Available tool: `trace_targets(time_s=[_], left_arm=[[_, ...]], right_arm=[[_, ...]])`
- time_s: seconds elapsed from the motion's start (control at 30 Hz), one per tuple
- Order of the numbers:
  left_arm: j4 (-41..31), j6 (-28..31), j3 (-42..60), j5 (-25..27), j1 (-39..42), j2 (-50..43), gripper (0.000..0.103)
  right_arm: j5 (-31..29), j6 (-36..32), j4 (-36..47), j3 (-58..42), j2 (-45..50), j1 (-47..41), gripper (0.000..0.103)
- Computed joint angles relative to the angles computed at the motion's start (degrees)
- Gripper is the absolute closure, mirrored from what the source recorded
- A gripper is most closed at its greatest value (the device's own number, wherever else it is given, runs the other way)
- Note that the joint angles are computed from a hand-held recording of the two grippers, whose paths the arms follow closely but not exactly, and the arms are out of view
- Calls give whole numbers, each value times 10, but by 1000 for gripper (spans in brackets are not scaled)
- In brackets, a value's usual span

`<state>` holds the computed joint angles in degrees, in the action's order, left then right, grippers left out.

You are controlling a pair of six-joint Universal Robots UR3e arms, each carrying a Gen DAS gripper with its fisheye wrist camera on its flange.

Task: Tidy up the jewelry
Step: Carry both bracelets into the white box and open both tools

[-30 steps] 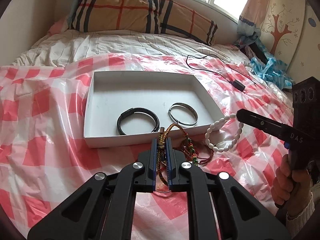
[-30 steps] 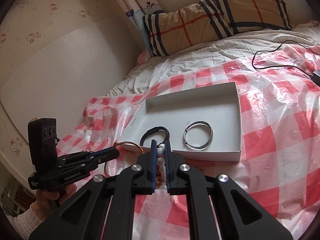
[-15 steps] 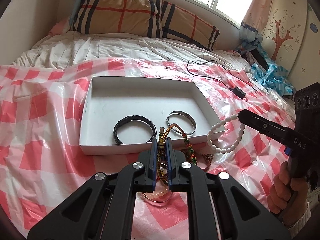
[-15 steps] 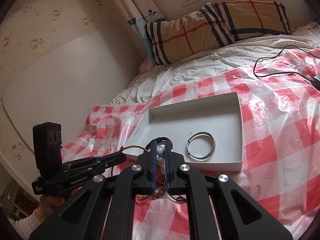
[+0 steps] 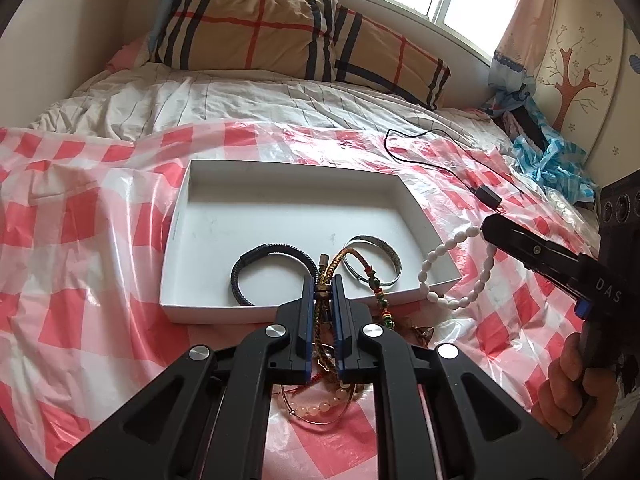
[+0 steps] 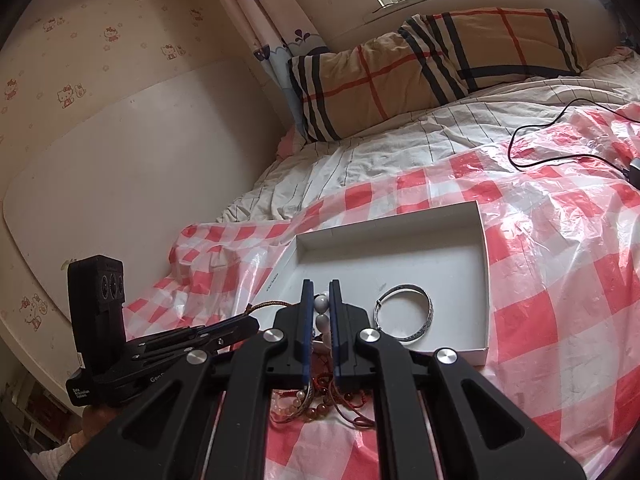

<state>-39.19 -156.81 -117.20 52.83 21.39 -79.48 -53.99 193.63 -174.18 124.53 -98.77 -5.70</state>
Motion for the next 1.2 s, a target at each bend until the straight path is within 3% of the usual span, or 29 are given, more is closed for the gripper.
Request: trace_targets(time_s=[0.33, 0.4, 0.43, 0.47, 0.5, 0.57, 0.73, 1.2], left_arm=[[81, -73, 31, 15, -25, -60, 95], [120, -98, 43, 42, -44, -85, 95], [145, -115, 51, 77, -61, -104, 95], [163, -130, 60, 111, -78, -124, 95], [157, -136, 71, 136, -88, -139, 90], [140, -150, 88, 176, -103, -160, 81], [155, -147, 63, 193, -96, -135, 59], [181, -90, 4, 244, -98, -73, 40]], right_arm=[[-11, 42, -61, -84, 108, 33, 95], [-71, 40, -51, -116, 132, 59, 94], [-128, 37, -31, -133, 142, 79, 89], [-163, 39, -18, -142, 150, 90, 71], [-175, 46, -16, -137, 153, 90, 61], [-177, 50, -8, -128, 150, 80, 61], [-145, 65, -25, -94, 130, 48, 61], [-200, 37, 9, -135, 153, 101, 48]])
